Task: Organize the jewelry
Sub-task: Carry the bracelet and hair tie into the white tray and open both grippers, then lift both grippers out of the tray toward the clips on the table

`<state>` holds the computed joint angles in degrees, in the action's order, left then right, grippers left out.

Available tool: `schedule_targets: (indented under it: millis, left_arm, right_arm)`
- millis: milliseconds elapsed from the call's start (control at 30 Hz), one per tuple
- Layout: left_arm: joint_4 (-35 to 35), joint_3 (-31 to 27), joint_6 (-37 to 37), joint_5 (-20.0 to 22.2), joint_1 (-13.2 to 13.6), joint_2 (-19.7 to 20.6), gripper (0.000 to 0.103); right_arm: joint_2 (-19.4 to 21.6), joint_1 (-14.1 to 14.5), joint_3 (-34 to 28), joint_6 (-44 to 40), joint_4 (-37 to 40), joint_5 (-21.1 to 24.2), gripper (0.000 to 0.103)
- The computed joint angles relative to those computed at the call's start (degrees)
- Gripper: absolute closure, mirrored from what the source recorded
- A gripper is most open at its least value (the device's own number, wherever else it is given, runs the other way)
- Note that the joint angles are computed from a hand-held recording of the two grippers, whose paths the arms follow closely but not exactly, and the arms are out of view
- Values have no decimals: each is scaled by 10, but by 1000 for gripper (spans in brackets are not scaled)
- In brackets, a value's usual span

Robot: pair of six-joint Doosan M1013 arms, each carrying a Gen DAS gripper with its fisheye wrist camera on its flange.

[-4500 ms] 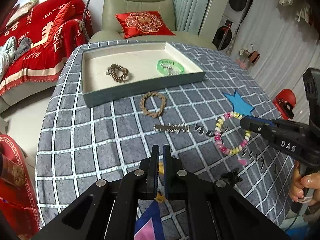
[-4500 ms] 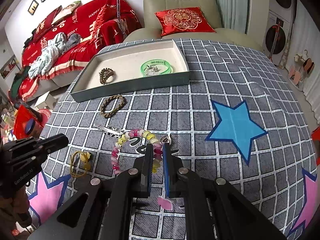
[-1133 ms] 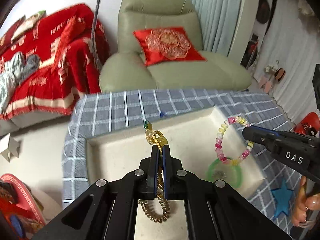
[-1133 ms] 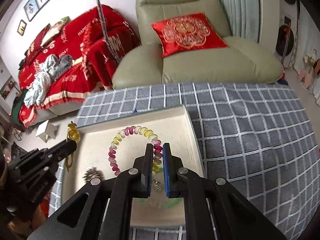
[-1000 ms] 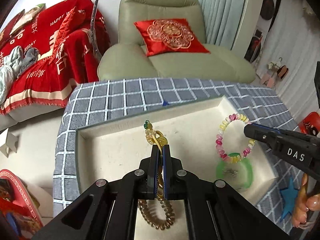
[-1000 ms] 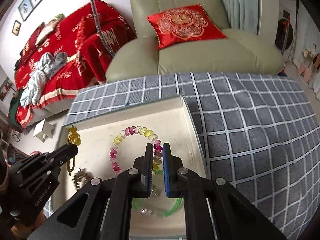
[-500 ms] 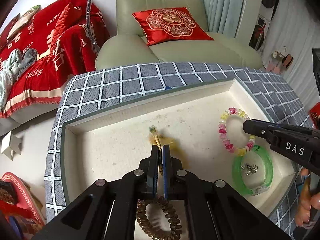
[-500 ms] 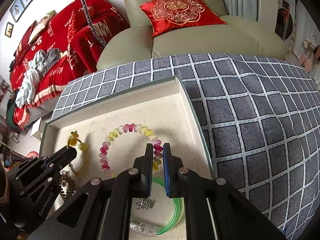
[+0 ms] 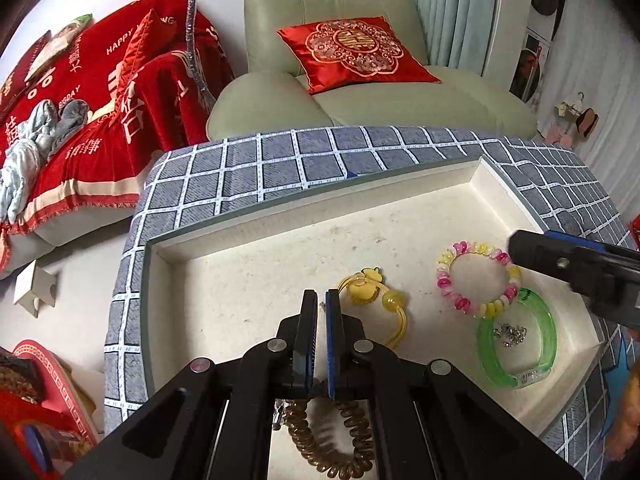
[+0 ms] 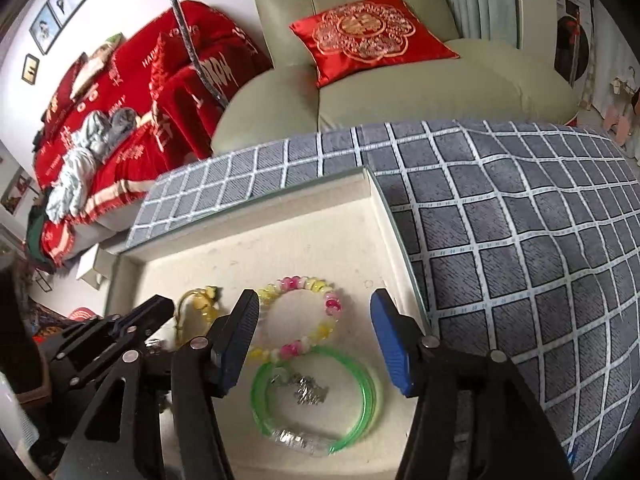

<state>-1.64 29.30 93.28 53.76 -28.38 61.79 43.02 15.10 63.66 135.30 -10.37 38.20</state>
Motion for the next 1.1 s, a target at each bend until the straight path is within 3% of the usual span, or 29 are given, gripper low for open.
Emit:
schedule_targets:
  millis: [433,533,567,800,833,867,900,967,1100]
  left_arm:
    - [-12,61,-1,-42,5,-42,83]
    - [-19,103,7,-71,6,-67,83]
    - [-23,118,11,-80,7,-76,83]
    - [-87,199,47,-111,16,-124,83]
    - [-102,207,58,-108,18,-129,72]
    - [-108,215,63,-108,18,-133,15]
    - [-102,227,58,-113,18,-141,0]
    - [-90,267,54,-163,15,-161,0]
    - [-115,310,78,-186,15,-185,0]
  right_arm:
    - [-63,12,90,38,-10,-73,30]
    - [-76,14,109,41,-5,-88,27]
    - [-82,16,119,42,-3,-97,20]
    - [-117,23,169,81,-19,-128,17]
    - [-122,24,177,88,-23,-133,17]
    - [-126,26,185,95,-28,-137,16]
    - [-132,28,194,104,-36,-139,16]
    - [-139,33,205,130,-63,-137,16]
    - [-158,42,240,202,-127,-161,15]
